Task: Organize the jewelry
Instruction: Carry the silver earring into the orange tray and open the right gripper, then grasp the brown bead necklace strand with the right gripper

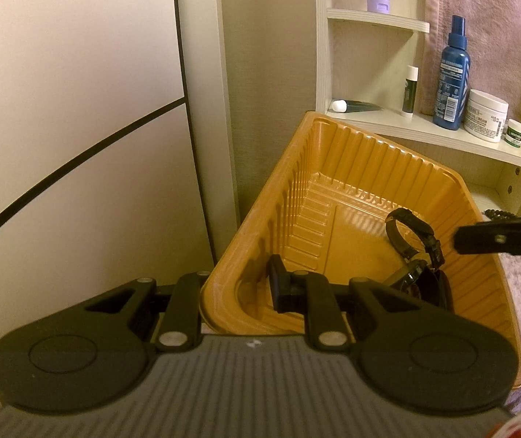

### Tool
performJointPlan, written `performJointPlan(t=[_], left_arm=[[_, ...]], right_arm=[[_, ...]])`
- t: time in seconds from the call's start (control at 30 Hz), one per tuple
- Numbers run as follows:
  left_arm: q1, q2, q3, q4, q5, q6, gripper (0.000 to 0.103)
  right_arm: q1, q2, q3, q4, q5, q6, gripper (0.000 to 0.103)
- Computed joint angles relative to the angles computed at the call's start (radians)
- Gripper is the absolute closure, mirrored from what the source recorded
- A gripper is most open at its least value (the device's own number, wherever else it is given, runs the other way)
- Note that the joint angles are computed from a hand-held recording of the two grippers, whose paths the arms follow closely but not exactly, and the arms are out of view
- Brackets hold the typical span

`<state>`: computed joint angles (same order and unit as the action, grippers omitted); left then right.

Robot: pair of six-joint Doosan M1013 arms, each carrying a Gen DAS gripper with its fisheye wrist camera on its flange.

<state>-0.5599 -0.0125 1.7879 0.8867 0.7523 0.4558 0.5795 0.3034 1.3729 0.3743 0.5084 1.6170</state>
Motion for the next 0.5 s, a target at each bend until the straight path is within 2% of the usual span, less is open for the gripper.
performJointPlan(t=[0.2,0.5], left_arm=[[0.001,-0.001,0.001,0.001,0.000,-0.001,0.086],[0.000,-0.001,0.001,0.003,0.000,0.001,0.086]], right_arm=[[-0.006,-0.059,0.073,-0.047,-0.029,0.070,0.059],[-0.011,-0.148,0.190,-0.216,-0.033,0.297,0.059]])
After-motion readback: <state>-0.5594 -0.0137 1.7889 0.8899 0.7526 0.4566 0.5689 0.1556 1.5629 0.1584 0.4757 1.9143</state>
